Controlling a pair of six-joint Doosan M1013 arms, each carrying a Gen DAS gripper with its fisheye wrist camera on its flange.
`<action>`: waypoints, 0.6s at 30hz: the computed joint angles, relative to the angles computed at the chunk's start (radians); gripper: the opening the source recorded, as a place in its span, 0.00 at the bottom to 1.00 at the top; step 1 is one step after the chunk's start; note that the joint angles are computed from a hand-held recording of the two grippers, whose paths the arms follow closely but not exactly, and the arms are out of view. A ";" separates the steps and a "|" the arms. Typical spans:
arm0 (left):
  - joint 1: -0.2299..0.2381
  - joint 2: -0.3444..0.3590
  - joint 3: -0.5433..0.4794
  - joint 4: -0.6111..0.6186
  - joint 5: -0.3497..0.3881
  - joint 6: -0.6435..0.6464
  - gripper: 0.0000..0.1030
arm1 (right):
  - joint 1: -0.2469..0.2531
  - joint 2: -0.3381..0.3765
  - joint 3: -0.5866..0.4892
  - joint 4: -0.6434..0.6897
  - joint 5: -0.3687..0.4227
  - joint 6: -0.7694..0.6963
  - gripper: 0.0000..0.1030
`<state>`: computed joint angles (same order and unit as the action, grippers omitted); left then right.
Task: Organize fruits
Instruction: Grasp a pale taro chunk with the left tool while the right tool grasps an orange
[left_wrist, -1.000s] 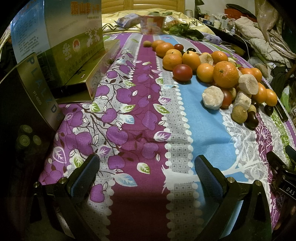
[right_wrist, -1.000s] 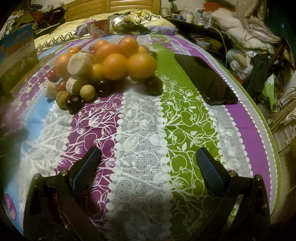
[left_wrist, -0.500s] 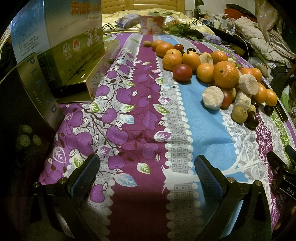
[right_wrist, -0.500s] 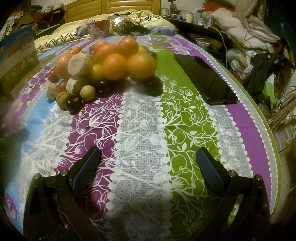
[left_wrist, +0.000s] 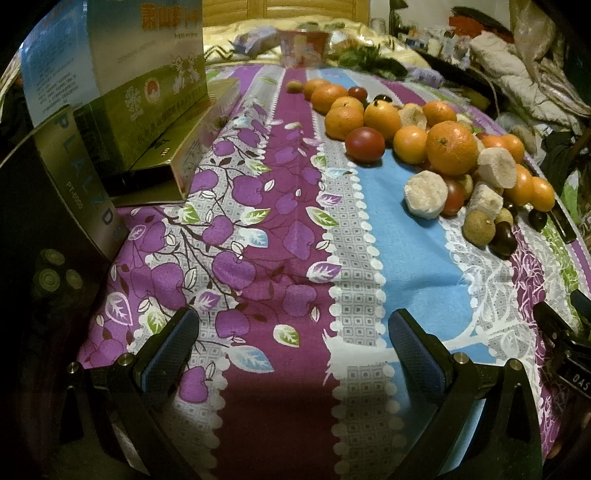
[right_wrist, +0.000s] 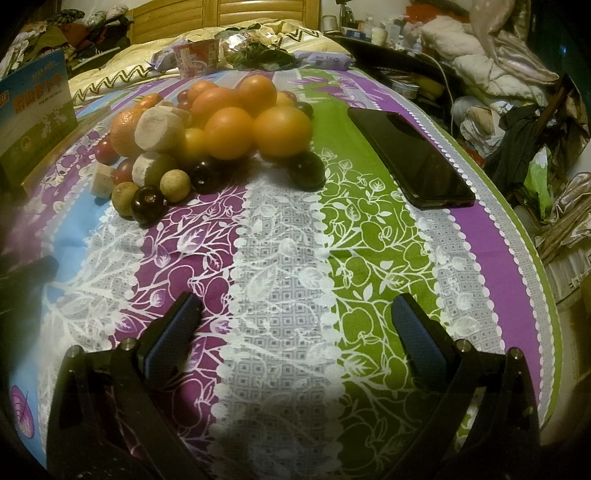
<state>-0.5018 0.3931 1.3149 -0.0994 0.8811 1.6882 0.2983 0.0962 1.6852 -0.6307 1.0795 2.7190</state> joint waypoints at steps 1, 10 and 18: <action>-0.004 0.006 -0.013 0.019 0.021 -0.033 1.00 | 0.000 0.000 -0.001 0.000 0.001 -0.001 1.00; 0.009 -0.005 -0.015 -0.029 0.053 -0.028 1.00 | -0.002 -0.011 0.011 0.005 -0.022 0.007 1.00; 0.037 0.028 -0.095 -0.324 0.086 0.287 0.81 | -0.004 -0.008 0.011 0.005 -0.027 0.007 1.00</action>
